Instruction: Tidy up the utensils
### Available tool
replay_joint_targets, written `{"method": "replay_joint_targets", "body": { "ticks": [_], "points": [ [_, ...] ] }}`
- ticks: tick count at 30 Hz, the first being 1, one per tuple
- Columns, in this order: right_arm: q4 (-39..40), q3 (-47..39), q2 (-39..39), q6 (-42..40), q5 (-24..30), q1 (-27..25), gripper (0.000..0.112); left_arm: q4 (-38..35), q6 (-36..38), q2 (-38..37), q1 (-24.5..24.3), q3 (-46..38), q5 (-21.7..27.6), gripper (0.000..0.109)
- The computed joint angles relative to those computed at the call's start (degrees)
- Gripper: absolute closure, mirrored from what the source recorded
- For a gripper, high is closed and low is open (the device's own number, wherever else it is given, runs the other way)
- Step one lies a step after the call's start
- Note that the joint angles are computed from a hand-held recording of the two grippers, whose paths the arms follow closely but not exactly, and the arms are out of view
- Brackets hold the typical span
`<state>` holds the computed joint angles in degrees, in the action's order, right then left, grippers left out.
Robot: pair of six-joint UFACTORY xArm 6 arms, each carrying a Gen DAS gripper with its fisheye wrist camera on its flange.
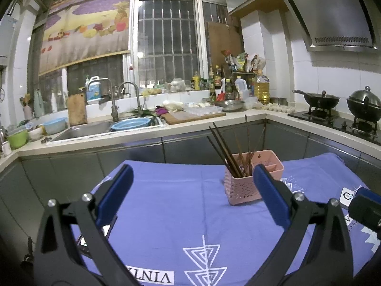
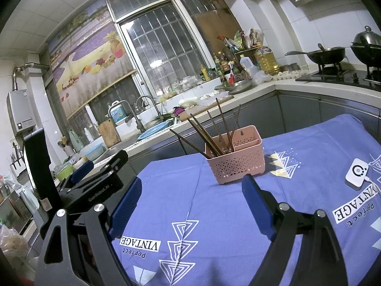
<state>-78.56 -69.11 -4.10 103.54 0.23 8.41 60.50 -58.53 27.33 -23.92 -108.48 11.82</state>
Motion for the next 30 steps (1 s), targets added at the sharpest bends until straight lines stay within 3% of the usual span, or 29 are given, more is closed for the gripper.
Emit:
{"method": "replay_joint_targets", "body": {
  "ticks": [11,22,30],
  "points": [
    [-0.03,-0.05,0.02,0.04,0.02,0.05,0.027,10.21,-10.11,-0.25,-0.23,-0.19,-0.98,0.012],
    [0.24,0.01,0.00,-0.29,-0.11,-0.07,0.027,11.69,-11.82,-0.01,-0.08,-0.84,-0.62,0.012],
    [0.36,0.03,0.02,-0.38,-0.18,-0.12,0.027,17.70,-17.75,-1.04,-0.28,-0.10,0.92,0.012]
  ]
}}
